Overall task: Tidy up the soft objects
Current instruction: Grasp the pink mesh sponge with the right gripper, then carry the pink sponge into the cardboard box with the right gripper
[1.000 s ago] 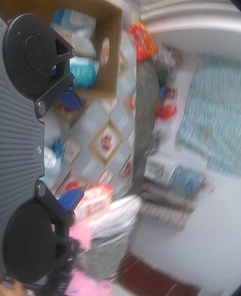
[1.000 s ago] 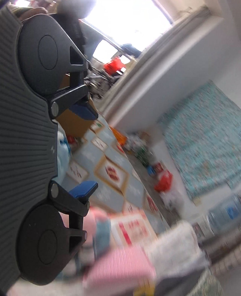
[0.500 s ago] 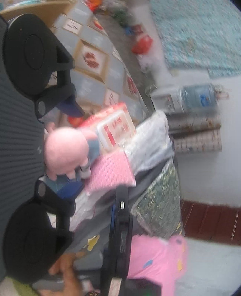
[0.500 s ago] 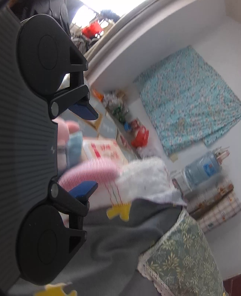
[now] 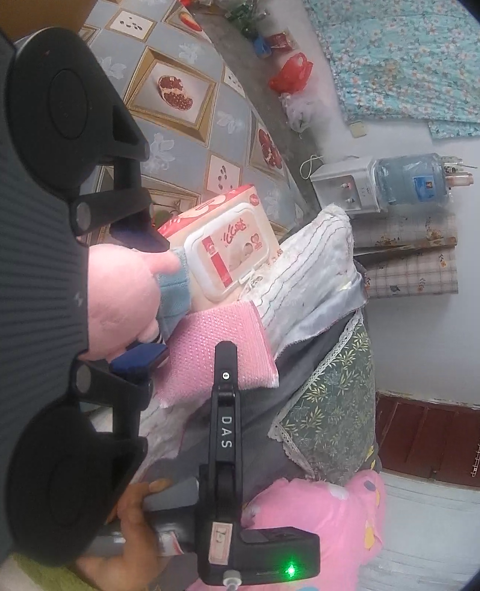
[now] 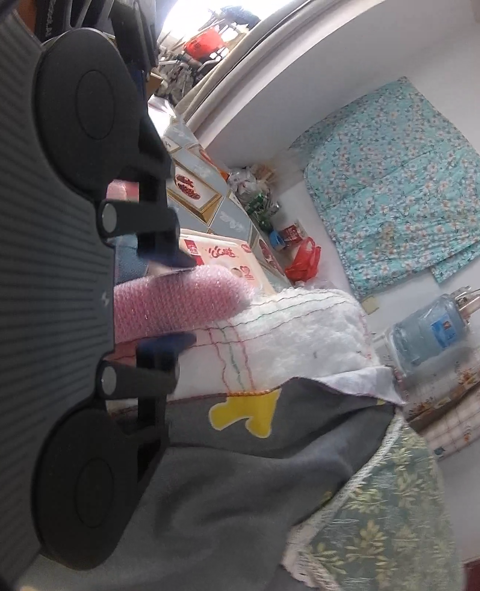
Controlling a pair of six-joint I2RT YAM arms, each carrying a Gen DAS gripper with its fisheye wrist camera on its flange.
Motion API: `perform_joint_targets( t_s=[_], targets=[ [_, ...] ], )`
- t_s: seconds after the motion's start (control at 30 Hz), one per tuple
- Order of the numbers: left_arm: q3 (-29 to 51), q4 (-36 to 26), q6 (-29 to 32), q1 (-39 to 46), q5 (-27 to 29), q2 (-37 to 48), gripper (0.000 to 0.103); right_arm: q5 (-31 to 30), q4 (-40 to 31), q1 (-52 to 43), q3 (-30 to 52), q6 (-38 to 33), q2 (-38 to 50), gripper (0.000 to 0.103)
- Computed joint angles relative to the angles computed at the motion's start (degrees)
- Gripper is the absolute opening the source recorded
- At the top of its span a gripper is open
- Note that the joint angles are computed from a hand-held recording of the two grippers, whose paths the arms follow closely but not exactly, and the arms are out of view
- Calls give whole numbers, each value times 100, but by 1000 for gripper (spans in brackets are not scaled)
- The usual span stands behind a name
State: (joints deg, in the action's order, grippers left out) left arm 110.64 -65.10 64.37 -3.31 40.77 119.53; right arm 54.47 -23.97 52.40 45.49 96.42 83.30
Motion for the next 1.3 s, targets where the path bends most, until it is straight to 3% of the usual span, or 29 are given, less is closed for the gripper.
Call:
perform_joint_targets(
  t_s=[0.13,0.2,0.27,0.4,0.5,0.73,0.87,1.07,1.3],
  targets=[
    [53,-90,96,-163,-134,116,56,102,716,4,-671,-84,-409,30],
    [99,-226,232,-264,-195,185,63,102,1175,-9,-1034,-142,-618,30],
    [207,-446,390,-388,-270,297,80,49,1601,-63,-1327,-238,-750,30],
    [391,-856,691,-590,-206,483,83,24,2463,-66,-1811,-339,-888,30],
    [191,-686,576,-722,-180,381,88,47,3132,-37,-2198,-480,-1084,29],
    [-118,-76,10,-976,-199,245,88,556,3444,347,-2471,-564,-1499,29],
    [364,-619,25,-940,-2,506,91,646,4148,553,-2752,-792,-1699,29],
    [183,-824,377,-629,172,109,88,611,5452,776,-2910,-1226,-1568,29],
    [845,-1928,829,122,207,-22,83,511,5624,1129,-2022,-1799,-1052,29]
  ],
)
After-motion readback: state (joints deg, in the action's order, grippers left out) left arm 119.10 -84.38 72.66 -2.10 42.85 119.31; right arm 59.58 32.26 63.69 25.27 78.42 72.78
